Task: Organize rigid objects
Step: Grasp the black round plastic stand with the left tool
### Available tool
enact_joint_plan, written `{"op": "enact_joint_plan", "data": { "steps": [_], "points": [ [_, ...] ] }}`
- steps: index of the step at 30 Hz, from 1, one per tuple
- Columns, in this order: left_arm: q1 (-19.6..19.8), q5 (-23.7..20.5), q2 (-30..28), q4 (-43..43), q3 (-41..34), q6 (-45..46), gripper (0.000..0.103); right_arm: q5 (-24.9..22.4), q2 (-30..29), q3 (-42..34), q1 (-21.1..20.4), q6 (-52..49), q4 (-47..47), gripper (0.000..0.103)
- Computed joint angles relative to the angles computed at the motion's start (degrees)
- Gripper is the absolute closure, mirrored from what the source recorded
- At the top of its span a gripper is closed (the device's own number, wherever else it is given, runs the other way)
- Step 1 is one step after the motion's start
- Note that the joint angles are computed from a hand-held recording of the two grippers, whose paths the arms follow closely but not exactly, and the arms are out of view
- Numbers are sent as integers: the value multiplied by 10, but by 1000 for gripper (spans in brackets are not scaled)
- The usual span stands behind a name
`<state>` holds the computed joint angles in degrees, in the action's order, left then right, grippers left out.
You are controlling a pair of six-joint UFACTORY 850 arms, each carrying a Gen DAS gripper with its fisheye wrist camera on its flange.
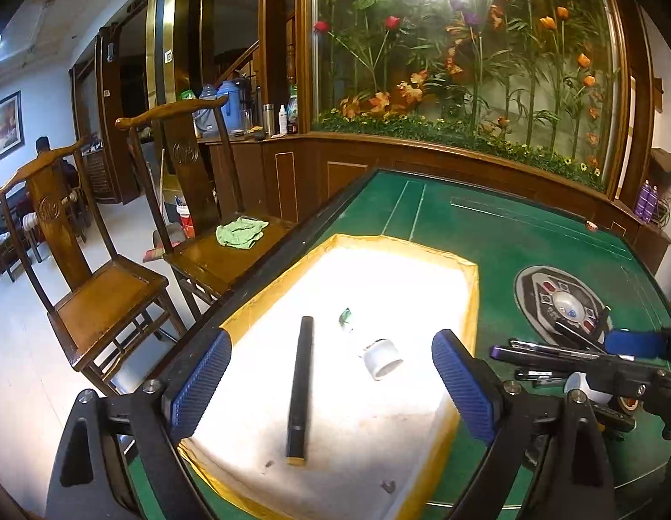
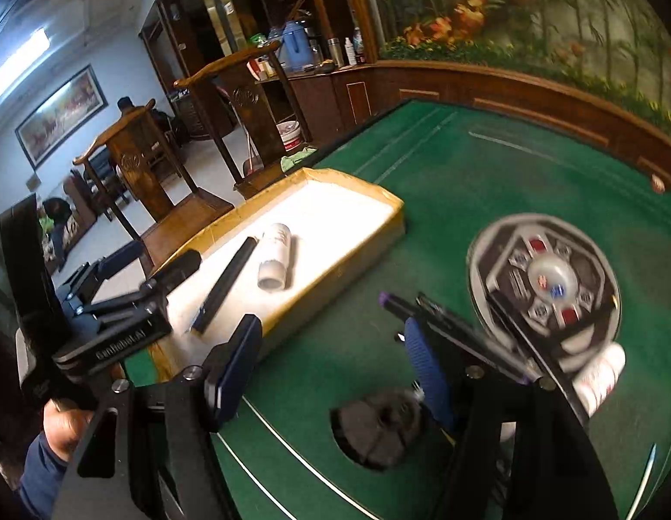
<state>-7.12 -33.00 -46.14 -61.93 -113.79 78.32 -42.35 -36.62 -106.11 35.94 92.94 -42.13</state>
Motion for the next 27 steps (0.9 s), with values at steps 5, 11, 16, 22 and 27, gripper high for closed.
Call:
{"op": "enact_joint_plan", "data": {
  "steps": [5,11,16,22,27],
  "points": [
    [-5,-11,16,11,22,-12,6,35,59,103,6,96,-48,35],
    [-4,-37,59,22,82,-3,6,74,129,219,23,215,-138,35],
    [0,-80,84,35,121,3,6,148,161,287,31,257,-182,35],
    [-3,-127,100,60,154,8,6,237,145,292,21,264,-185,34],
    [-17,-140,117,79,184,71,6,181,157,297,29,311,-234,35]
  ]
}}
